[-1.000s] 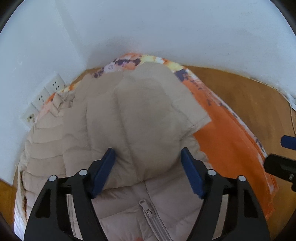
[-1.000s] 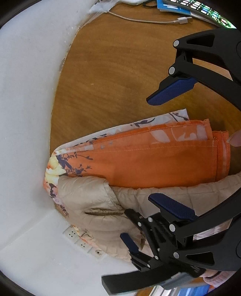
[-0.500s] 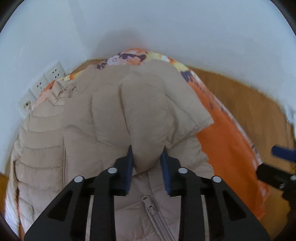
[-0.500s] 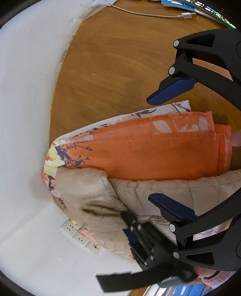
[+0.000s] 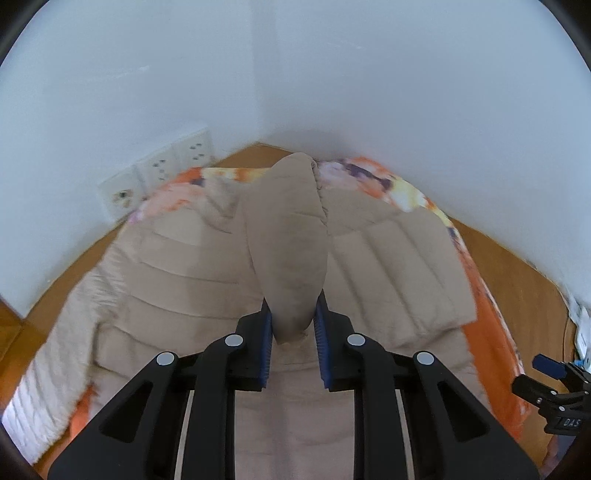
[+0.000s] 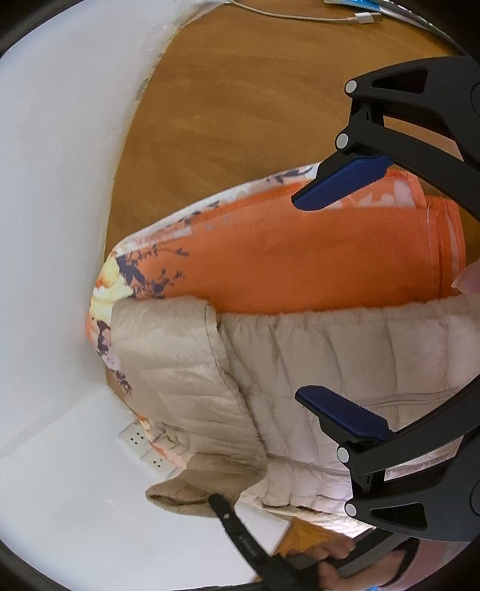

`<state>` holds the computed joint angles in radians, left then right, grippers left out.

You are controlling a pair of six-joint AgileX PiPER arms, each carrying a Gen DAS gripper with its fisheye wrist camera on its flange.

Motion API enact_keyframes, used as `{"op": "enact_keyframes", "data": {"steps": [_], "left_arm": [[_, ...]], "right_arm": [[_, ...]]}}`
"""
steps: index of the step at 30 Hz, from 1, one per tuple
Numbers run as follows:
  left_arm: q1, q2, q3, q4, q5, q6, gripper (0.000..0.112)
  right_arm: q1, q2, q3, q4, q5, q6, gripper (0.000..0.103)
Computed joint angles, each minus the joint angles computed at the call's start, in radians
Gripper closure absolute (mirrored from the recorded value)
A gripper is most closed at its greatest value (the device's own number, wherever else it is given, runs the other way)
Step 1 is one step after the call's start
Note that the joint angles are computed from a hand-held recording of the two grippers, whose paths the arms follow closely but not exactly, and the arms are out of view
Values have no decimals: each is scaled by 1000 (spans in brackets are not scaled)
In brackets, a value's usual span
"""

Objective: Fold large clothes

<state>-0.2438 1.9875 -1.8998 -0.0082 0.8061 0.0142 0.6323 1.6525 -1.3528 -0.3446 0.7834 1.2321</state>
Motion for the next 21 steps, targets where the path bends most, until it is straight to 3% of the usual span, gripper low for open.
{"op": "enact_keyframes", "data": {"steps": [9, 21], "left_arm": [[162, 101, -131, -117, 74, 116, 91], [265, 250, -252, -136, 122, 200, 90]], "right_arm": [[32, 171, -297, -13, 152, -118, 8], [19, 594, -984, 7, 421, -329, 8]]}}
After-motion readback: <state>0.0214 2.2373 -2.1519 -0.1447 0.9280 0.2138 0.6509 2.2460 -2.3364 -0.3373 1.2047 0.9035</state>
